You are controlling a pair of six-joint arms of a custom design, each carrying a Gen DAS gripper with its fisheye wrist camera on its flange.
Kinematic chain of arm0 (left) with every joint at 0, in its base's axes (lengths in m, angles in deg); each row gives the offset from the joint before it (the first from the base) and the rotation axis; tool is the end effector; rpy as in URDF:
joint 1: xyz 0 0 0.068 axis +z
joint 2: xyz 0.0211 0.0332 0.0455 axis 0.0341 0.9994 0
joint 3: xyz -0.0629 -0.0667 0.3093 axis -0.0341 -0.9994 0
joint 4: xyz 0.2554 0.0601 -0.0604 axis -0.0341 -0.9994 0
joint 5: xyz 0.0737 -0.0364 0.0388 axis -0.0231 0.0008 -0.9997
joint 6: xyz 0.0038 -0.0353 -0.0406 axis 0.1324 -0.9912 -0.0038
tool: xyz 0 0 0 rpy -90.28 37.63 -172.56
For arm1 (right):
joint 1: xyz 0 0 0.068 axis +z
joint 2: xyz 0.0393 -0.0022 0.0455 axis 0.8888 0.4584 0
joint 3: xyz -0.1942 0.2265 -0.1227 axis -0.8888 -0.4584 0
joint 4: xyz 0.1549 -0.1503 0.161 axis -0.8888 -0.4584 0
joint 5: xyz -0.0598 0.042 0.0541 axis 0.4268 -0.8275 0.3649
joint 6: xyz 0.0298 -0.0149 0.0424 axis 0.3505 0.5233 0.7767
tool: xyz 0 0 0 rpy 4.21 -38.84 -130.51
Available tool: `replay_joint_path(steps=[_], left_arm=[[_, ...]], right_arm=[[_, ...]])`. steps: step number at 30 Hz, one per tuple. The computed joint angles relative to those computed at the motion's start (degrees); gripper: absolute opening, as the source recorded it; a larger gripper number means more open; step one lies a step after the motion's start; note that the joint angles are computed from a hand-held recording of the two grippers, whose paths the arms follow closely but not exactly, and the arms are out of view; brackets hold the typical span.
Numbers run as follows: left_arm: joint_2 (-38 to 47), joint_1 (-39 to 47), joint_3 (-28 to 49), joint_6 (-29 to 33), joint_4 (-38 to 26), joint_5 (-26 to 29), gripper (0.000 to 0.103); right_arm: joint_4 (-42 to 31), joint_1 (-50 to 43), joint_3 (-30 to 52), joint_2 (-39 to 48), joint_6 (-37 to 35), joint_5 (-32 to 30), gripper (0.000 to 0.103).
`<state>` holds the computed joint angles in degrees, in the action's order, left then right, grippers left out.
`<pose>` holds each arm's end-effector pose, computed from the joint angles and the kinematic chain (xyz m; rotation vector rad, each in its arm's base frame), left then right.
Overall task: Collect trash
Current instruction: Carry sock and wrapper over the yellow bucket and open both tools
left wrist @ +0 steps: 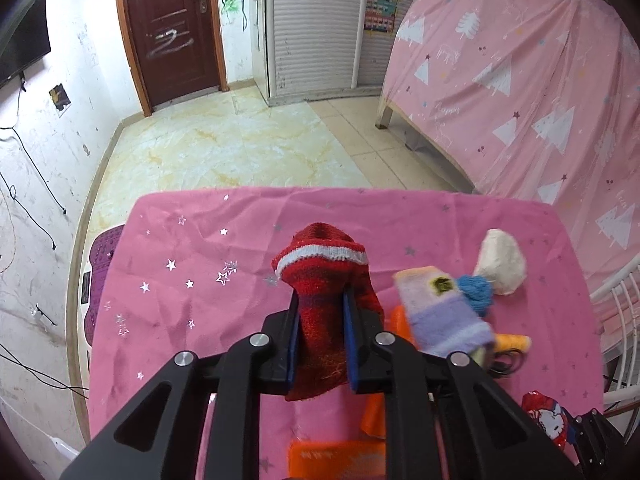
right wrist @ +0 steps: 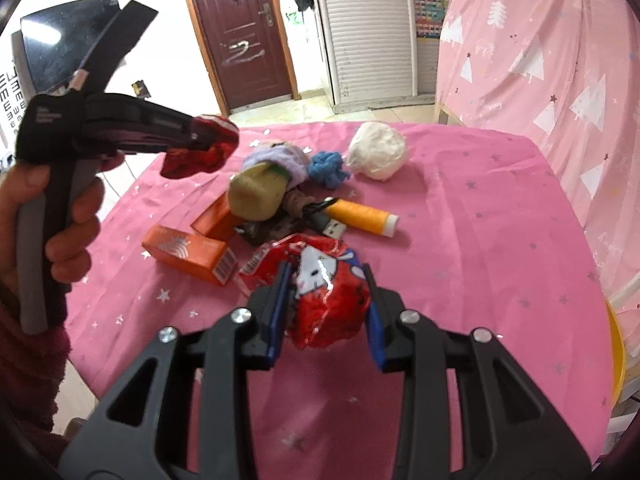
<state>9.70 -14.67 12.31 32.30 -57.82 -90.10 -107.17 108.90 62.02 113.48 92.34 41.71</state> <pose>0.3162 -0.0882 0.2888 -0.1118 2.5341 -0.0274 0.2464 0.2495 0.2888 -0.2213 2.4277 0.4693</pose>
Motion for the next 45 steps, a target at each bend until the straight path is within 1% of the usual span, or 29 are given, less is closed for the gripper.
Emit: replay_joint_path(steps=[5,13,26,35,38,41,45], left_arm=[[-2.4,-4.7,1.4,-1.4,-2.3,-2.5,0.012],[-1.9,-14.4,5.5,-3.8,-4.9,-6.1,0.012],[5.9,-26.8,14.4,-6.8,-7.7,-8.9,0.012],[14.9,-35.0,23.9,-7.6,-9.4,-8.2,0.012],[17.8,-36.9,27.0,-7.4,-10.3,-7.8,0.012],[20.5,-38.8,30.3,-7.3,-11.1,-7.3,0.012],[25.0,-40.7,36.5,-6.7,-12.8,-5.1,0.012]], right_arm=[[1.5,-1.3,-3.8,-3.7,0.6,0.6,0.032],[2.4,-4.8,-10.2,-10.9,1.9,1.4,0.032],[2.9,-13.1,-19.2,-20.7,2.9,1.2,0.032],[0.6,-26.9,-26.8,-29.8,1.2,-2.3,0.032],[0.2,-31.1,-28.5,-31.5,0.5,-3.5,0.032],[0.5,-36.7,-30.4,-32.9,-1.2,-6.5,0.032],[1.9,-42.2,-32.5,-32.9,-2.7,-8.9,0.032]])
